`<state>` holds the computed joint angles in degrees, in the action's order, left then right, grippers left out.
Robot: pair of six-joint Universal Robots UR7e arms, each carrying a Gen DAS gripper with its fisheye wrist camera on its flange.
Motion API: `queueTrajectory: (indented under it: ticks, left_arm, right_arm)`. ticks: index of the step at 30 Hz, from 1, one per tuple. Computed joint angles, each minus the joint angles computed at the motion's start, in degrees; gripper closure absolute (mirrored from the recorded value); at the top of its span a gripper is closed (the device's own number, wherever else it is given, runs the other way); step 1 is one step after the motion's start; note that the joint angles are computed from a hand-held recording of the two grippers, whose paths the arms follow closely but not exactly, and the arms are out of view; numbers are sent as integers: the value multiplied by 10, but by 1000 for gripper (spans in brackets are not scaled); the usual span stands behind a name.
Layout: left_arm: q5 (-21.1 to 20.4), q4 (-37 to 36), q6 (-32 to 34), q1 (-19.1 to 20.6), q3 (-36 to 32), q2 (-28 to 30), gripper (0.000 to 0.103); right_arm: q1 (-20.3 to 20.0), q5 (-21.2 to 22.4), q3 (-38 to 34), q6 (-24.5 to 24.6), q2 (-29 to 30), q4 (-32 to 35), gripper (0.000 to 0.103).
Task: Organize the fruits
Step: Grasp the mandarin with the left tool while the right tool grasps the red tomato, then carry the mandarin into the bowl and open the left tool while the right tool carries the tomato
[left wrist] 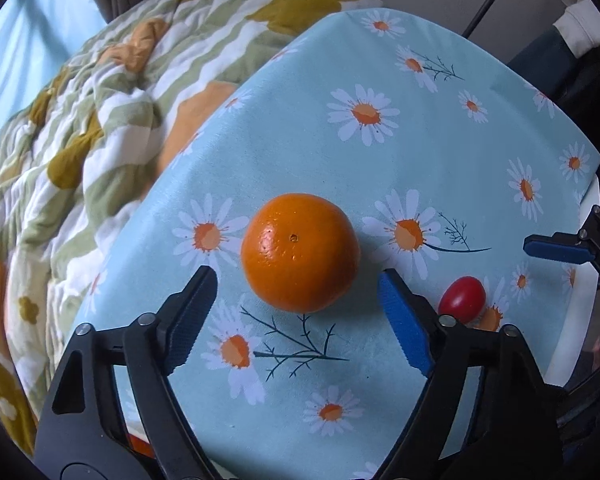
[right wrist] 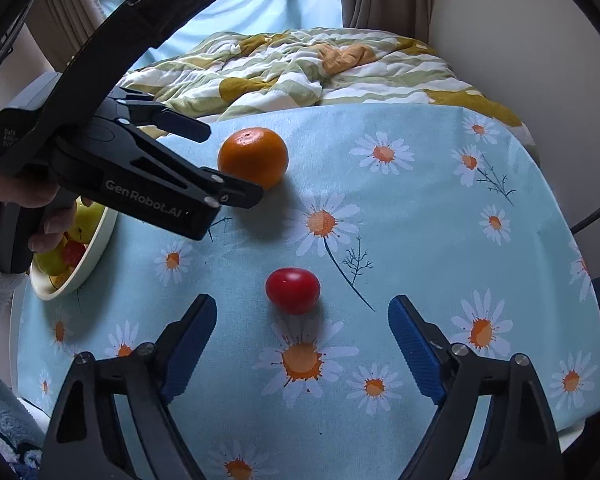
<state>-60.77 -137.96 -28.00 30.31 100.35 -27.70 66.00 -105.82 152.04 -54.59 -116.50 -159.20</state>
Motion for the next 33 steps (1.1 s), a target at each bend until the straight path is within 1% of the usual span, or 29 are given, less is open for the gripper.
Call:
queueTrajectory:
  ticks: [1,2,3,4,6,8,10,13,16,20,23,25,30,33]
  left_arm:
    - [0,3,2,3,-5,5,20]
    - [1,4,3,5,-8,8,22]
    - [3,3,6,7,-9,10,29]
    - [-1,-6,10,9,-8,10,33]
    - [-10,-17,13,12,-7,11,37]
    - [-2,-13,15,8,-10,15,38]
    - [3,-6,15,5,-12,16,38]
    - [6,-1,8,4,-8,13,38]
    - [7,0,-9,4,2,5,38]
    - [10,-1,-31,1,18,-5,38]
    - [9,-2,-45,-1,26,-11,38]
    - [9,0,-53,-3,29,-12,38]
    - [10,0,-70,-9,40,-20,38]
    - [11,0,-86,-14,48,-27,38]
  right_arm:
    - [-2,-1,-1,2,6,4,28]
    - [-2,-2,-2,4,15,2,29]
    - [-3,-3,-2,5,22,0,31]
    - [-2,-4,-3,5,29,-2,33]
    - [3,-8,-6,6,42,-8,35]
    - [7,-12,-7,3,53,-15,39]
    - [10,-19,-8,-1,66,-24,46]
    - [10,-23,-10,-4,80,-29,51]
    - [12,-30,-14,-6,95,-31,54]
    - [15,-33,-15,-8,104,-39,56]
    - [18,-37,-15,-12,112,-51,60]
    - [21,-45,-11,-18,120,-72,69]
    - [16,-30,-10,-23,106,-72,70]
    - [18,-22,-13,-16,93,-57,70]
